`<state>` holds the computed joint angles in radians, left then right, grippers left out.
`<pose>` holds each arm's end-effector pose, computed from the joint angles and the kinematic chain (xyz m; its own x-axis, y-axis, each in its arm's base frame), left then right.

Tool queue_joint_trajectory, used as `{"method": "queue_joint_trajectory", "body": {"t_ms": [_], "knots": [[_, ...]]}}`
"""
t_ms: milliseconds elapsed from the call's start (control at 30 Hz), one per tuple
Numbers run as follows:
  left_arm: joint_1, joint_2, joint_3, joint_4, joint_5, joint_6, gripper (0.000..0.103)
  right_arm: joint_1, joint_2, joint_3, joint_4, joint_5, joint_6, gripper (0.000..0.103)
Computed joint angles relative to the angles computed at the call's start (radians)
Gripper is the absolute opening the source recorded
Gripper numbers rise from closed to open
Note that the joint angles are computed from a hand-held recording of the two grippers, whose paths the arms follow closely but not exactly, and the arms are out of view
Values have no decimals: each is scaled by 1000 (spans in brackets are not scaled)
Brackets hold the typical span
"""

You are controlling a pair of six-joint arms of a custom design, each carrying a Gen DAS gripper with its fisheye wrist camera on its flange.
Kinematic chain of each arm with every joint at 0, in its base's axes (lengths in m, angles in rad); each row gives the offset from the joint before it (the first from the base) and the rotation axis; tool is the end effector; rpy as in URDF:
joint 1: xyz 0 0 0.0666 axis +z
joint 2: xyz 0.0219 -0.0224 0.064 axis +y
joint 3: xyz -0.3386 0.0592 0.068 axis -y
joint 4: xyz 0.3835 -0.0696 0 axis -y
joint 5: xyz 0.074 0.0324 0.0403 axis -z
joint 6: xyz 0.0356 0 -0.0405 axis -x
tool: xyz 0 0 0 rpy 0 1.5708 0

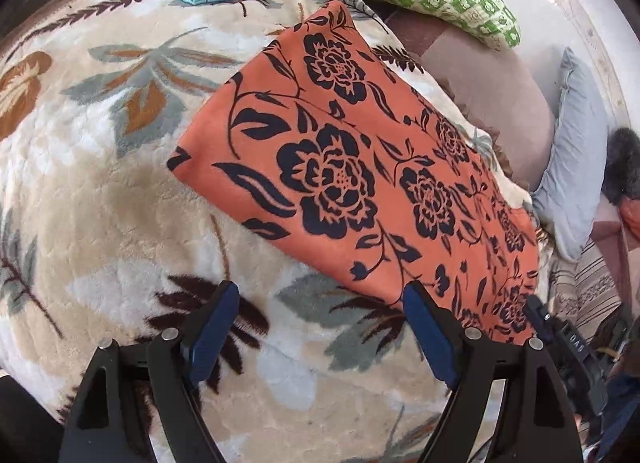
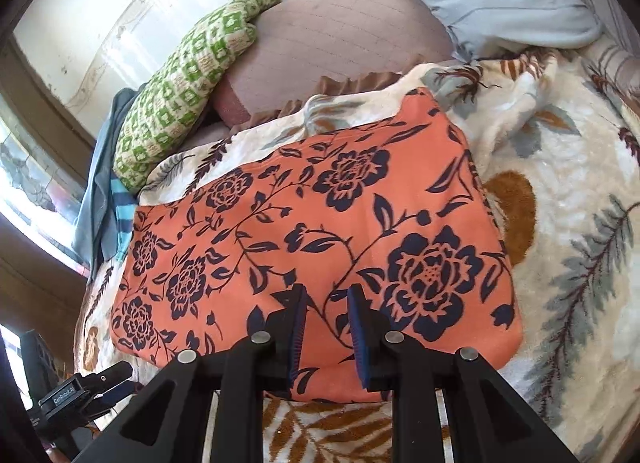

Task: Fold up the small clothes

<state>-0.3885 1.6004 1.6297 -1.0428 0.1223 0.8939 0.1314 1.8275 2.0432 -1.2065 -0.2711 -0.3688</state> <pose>0.4988 -0.2093 0.3854 -0.8316 -0.4956 -0.2506 -0.3394 0.8107 -0.4771 0.6010 0.0886 0.4322 -0.8715 0.2352 -0.4304 0.0455 0.9125 0.4065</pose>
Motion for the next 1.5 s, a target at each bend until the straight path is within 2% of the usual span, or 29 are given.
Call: {"method": "queue_joint_trajectory", "body": {"t_ms": [267,367,467,533,600,633,733,800,833,900,967,1067,1167,1233,1267,1300,1367,1433,1500], "knots": [[53,40,-17,132,72,78,84,-6,27,20,-13,-4,-2,24],[64,54,-13,200,70,98,83,5,36,28,-11,-2,12,24],[68,71,-7,232,57,113,83,20,50,44,-21,-3,41,24],[67,65,-28,285,41,131,76,32,59,53,-34,12,60,24],[62,50,-58,331,12,140,60,42,63,56,-40,26,79,24],[60,47,-67,338,1,136,56,45,63,55,-40,32,87,24],[65,29,-101,348,15,147,54,53,63,50,-39,53,108,24],[73,12,-129,370,35,191,55,55,68,51,-43,55,113,24],[74,14,-125,364,41,207,57,55,71,53,-47,52,112,24],[76,26,-108,361,61,234,72,58,77,57,-53,49,113,24],[73,51,-64,334,52,258,76,61,80,58,-54,57,123,24],[74,119,33,289,40,231,77,63,72,48,-39,67,129,24],[80,148,57,311,34,233,77,59,67,39,-29,64,120,24],[75,159,70,301,17,217,76,57,63,30,-22,70,117,24],[69,158,71,296,-3,207,64,57,62,26,-20,72,116,24],[64,162,83,264,-18,181,41,56,62,23,-17,69,114,24],[57,195,145,170,-39,131,35,54,67,23,-23,62,106,24],[53,194,158,166,-50,126,31,51,74,26,-34,57,100,24],[40,207,213,115,-86,84,28,45,76,27,-31,40,93,23]]}}
